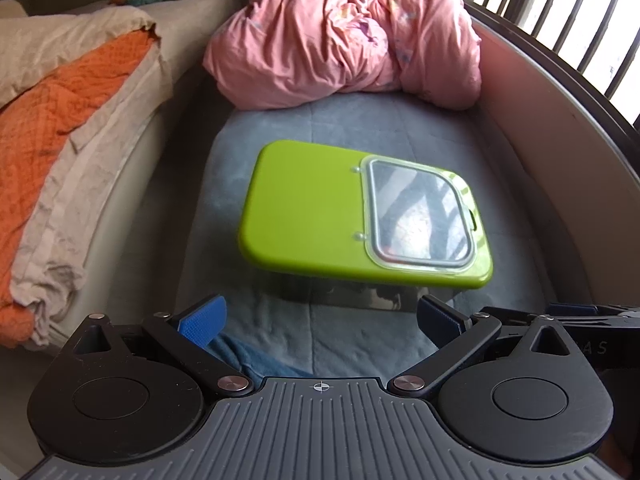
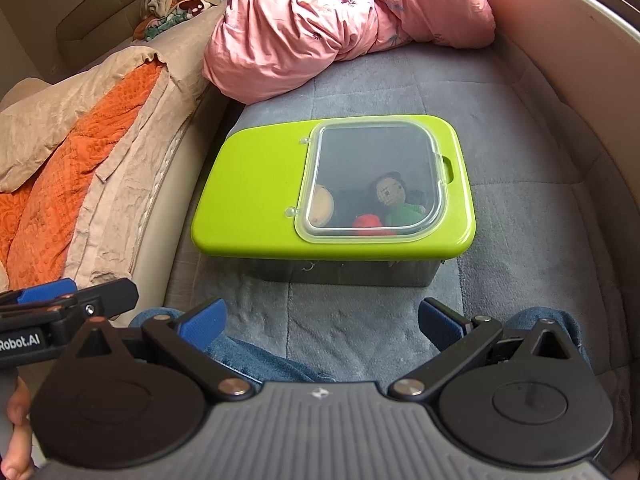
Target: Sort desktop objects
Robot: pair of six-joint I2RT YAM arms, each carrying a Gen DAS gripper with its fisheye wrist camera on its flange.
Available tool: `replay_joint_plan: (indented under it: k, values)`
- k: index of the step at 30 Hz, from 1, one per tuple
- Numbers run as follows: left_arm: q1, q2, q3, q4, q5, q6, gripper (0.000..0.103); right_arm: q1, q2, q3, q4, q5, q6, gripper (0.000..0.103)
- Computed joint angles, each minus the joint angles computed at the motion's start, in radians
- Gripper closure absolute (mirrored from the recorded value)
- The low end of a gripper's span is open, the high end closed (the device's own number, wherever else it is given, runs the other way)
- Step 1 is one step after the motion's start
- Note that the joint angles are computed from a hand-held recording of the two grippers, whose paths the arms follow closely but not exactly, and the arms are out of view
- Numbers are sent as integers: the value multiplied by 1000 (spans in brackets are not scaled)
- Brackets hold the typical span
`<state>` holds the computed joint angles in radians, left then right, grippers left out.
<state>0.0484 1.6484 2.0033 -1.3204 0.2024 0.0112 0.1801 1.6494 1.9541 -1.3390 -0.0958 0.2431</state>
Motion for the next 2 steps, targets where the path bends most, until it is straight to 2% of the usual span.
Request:
replay_joint_plan:
  k: [2]
  values:
    - [-2, -10, -14, 12, -5, 1, 0, -2, 0, -1, 2, -1, -3, 0]
